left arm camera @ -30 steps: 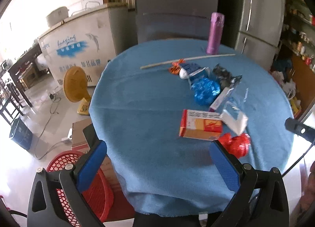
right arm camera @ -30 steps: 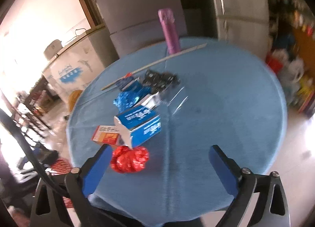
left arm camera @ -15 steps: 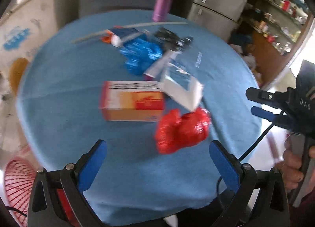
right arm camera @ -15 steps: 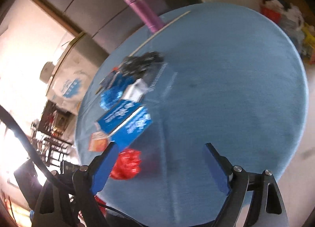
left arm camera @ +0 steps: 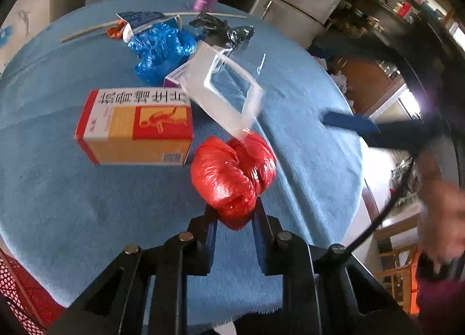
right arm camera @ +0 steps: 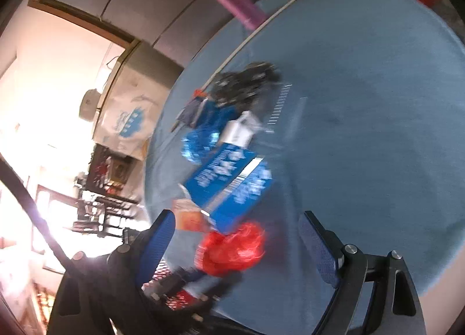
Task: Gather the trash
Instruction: 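Grasp the red plastic bag with the left tool while the right tool grasps the orange medicine box, then carry both items over the red basket and open both tools to drop them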
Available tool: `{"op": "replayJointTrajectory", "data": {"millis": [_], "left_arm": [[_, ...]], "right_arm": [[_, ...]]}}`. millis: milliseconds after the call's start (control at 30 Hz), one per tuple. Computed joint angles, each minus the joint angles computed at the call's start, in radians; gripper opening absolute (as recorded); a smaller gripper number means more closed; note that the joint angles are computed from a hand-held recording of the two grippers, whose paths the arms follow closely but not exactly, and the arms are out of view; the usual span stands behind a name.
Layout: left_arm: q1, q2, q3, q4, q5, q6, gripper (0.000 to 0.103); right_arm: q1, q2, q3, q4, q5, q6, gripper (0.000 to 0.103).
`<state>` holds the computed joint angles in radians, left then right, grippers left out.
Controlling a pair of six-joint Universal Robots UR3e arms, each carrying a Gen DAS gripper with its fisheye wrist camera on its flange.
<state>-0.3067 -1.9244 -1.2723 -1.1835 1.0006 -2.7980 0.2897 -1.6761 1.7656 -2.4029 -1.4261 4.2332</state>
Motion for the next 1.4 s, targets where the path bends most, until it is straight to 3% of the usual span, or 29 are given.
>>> {"op": "replayJointTrajectory", "data": {"millis": [100, 433, 600, 733, 800, 867, 1033, 1133, 1233, 1333, 1400], "left_arm": [[0.040, 0.070, -0.087, 0.020, -0.012, 0.027, 0.024], [0.197, 0.306, -0.287, -0.005, -0.076, 0.147, 0.024], [0.278, 0.368, -0.315, 0.017, -0.065, 0.153, 0.024], [0.354, 0.434, -0.351, 0.049, -0.039, 0.163, 0.024], [0.404, 0.462, -0.369, 0.065, -0.016, 0.173, 0.024], [0.437, 0.469, -0.372, 0.059, 0.006, 0.179, 0.024], [0.541, 0.489, -0.388, 0.027, 0.035, 0.174, 0.024], [0.562, 0.506, -0.410, 0.027, 0.029, 0.157, 0.024], [0.560, 0.512, -0.400, 0.009, 0.022, 0.168, 0.024], [0.524, 0.495, -0.380, 0.029, 0.023, 0.146, 0.024], [0.509, 0.481, -0.368, 0.038, 0.023, 0.130, 0.024]], "right_arm": [[-0.014, 0.138, -0.159, 0.082, 0.043, 0.000, 0.089], [0.026, 0.438, -0.582, 0.328, -0.025, 0.070, 0.089], [0.096, 0.578, -0.873, 0.510, -0.174, 0.040, 0.089], [0.134, 0.560, -0.831, 0.333, -0.168, -0.109, 0.089], [0.166, 0.582, -0.869, 0.276, -0.184, -0.249, 0.089], [0.180, 0.615, -0.915, 0.255, -0.136, -0.395, 0.089], [0.187, 0.732, -1.044, 0.341, -0.053, -0.584, 0.089], [0.190, 0.768, -1.050, 0.373, -0.054, -0.662, 0.088], [0.196, 0.867, -1.176, 0.456, -0.075, -0.731, 0.077], [0.200, 0.888, -1.179, 0.502, -0.085, -0.794, 0.074], [0.197, 0.905, -1.203, 0.540, -0.078, -0.809, 0.066]]}}
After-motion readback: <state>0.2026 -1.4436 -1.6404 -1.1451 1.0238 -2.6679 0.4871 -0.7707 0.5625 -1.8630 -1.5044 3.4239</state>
